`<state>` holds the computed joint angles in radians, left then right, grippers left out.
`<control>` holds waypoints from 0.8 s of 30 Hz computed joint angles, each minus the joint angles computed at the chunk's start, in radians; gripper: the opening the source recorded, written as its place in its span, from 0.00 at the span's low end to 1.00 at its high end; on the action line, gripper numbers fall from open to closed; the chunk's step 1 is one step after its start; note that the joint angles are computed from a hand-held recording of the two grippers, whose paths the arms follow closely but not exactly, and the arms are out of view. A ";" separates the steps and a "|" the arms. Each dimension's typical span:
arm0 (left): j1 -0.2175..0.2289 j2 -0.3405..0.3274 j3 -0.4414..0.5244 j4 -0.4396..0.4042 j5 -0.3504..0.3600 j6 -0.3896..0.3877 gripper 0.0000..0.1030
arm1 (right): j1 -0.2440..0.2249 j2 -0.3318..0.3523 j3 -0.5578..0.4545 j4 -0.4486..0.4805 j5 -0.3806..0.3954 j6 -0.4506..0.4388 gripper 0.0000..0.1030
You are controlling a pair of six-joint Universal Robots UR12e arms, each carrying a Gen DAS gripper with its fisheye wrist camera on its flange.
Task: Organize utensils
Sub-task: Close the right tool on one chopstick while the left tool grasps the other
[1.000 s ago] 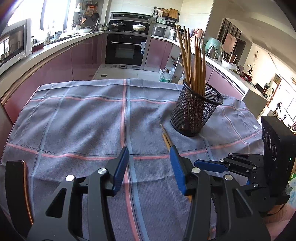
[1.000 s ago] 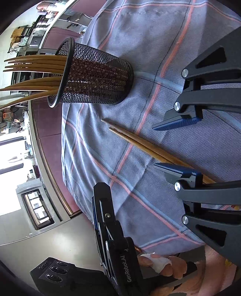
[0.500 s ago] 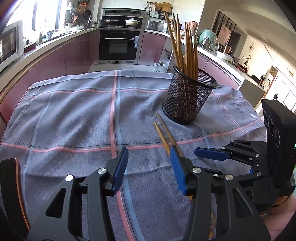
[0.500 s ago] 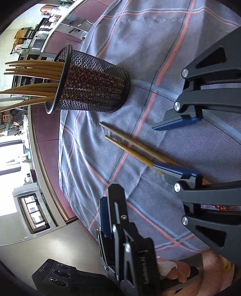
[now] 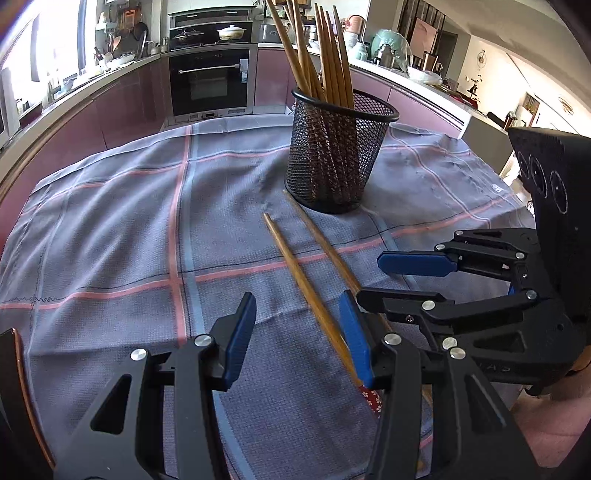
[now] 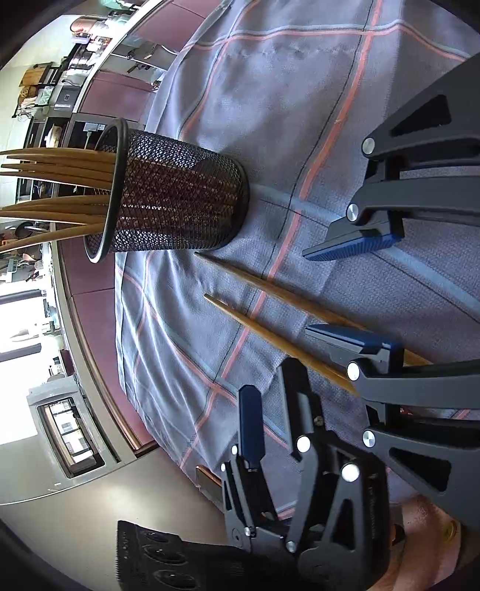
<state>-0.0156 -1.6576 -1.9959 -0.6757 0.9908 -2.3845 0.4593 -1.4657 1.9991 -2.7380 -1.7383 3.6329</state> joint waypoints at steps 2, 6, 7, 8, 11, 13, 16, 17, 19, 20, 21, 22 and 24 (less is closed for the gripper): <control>-0.005 -0.004 -0.001 0.006 0.010 0.000 0.44 | -0.002 0.003 -0.003 0.002 -0.001 -0.007 0.30; -0.018 -0.017 0.002 0.021 0.046 -0.007 0.41 | -0.009 0.008 -0.008 0.003 0.002 -0.008 0.29; -0.019 -0.018 0.002 0.026 0.049 -0.007 0.41 | -0.010 0.010 -0.010 0.004 0.002 -0.009 0.28; -0.021 -0.019 0.001 0.032 0.053 -0.007 0.41 | -0.011 0.011 -0.012 0.004 0.004 -0.009 0.28; -0.024 -0.022 0.002 0.040 0.061 -0.013 0.39 | -0.013 0.016 -0.018 0.008 0.006 -0.017 0.26; -0.026 -0.025 0.005 0.043 0.063 -0.019 0.38 | -0.014 0.020 -0.023 0.010 0.005 -0.017 0.25; -0.027 -0.029 0.007 0.053 0.069 -0.032 0.35 | -0.013 0.027 -0.029 0.012 -0.001 -0.019 0.25; -0.028 -0.030 0.009 0.058 0.074 -0.038 0.32 | -0.012 0.029 -0.031 0.012 -0.005 -0.021 0.25; -0.031 -0.034 0.012 0.067 0.083 -0.050 0.29 | -0.011 0.035 -0.037 0.010 -0.009 -0.017 0.24; -0.032 -0.035 0.013 0.070 0.085 -0.056 0.28 | -0.011 0.037 -0.038 0.009 -0.012 -0.014 0.23; -0.033 -0.036 0.014 0.069 0.085 -0.059 0.28 | -0.010 0.038 -0.038 0.008 -0.015 -0.013 0.22; -0.032 -0.036 0.014 0.070 0.085 -0.060 0.28 | -0.010 0.039 -0.039 0.008 -0.016 -0.013 0.22; -0.032 -0.036 0.014 0.071 0.088 -0.062 0.28 | -0.009 0.040 -0.040 0.008 -0.018 -0.015 0.21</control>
<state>-0.0473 -1.6933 -1.9820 -0.6044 1.0784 -2.4467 0.4504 -1.4259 1.9592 -2.7299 -1.7567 3.6181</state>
